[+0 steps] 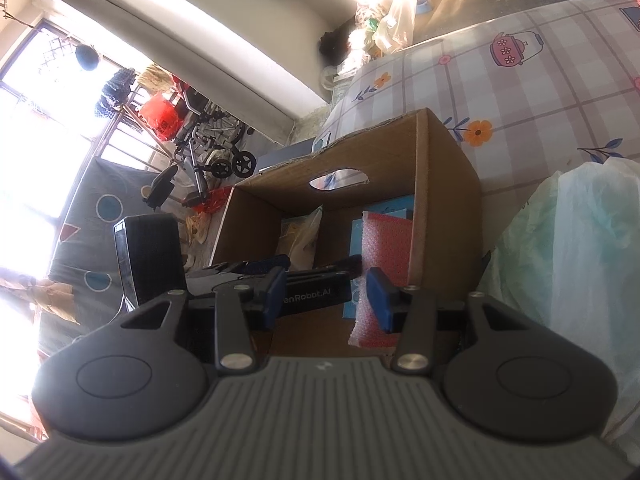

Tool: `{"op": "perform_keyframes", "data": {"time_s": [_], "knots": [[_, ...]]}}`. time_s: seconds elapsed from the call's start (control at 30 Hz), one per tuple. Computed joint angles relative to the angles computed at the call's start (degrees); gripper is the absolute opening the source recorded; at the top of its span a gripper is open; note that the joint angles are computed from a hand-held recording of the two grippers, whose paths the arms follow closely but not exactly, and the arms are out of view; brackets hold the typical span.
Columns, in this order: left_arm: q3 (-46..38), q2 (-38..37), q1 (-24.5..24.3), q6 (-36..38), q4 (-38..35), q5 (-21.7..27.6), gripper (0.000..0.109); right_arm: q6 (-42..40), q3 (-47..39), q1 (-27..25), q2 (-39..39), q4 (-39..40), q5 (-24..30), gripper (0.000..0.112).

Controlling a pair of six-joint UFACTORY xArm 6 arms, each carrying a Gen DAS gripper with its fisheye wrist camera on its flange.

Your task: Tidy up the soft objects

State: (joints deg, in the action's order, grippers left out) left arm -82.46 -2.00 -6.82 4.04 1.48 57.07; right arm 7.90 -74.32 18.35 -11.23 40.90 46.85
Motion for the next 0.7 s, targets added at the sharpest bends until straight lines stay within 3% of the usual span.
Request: {"op": "perform_keyframes", "data": {"time_s": [0.17,0.47,0.7], "knots": [[0.2,-4.1,3.5,-0.8,-0.3,1.0,0.097,0.3,-4.2,2.4,1.4,-3.3,3.3,0.047],[3.2,-11.1,11.6,1.5,-1.7,-1.6,0.097,4.6,-11.9,9.0,6.0,-13.6,11.9,0.053],[4.5,-12.9,16.2,1.2,-4.4,-1.9,0.098,9.2,-17.8,14.7,14.7,-20.7,20.9,0.056]]}}
